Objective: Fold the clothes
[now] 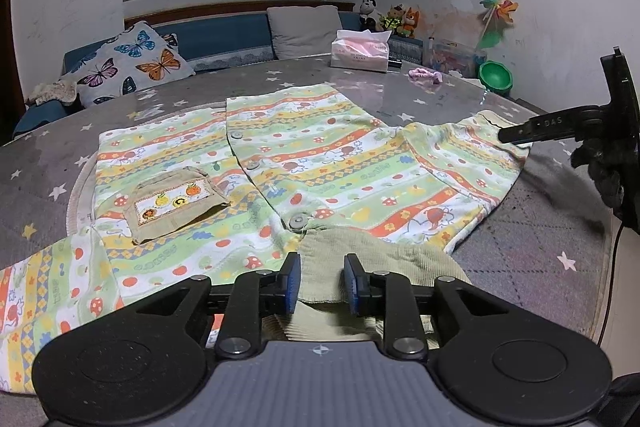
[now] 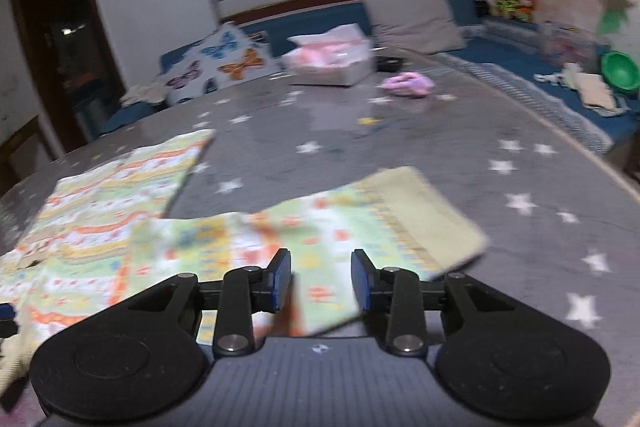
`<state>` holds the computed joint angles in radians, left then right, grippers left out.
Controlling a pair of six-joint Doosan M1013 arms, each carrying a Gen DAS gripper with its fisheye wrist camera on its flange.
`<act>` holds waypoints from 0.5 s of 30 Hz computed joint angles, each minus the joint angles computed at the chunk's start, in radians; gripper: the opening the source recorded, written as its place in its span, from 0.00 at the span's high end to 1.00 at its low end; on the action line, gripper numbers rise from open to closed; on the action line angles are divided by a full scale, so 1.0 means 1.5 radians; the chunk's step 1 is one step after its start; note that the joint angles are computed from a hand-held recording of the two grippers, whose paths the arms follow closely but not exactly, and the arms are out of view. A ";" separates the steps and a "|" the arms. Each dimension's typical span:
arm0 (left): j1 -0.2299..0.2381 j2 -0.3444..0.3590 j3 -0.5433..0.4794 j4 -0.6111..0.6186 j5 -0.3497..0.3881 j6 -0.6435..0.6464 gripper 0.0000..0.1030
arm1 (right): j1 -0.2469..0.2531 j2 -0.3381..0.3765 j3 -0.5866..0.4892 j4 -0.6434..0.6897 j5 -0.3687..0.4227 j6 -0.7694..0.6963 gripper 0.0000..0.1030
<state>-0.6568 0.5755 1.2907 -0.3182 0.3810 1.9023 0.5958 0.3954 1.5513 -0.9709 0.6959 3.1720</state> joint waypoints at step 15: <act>-0.006 0.001 -0.005 0.051 0.008 -0.044 0.71 | -0.003 -0.006 0.010 -0.047 0.079 0.034 0.59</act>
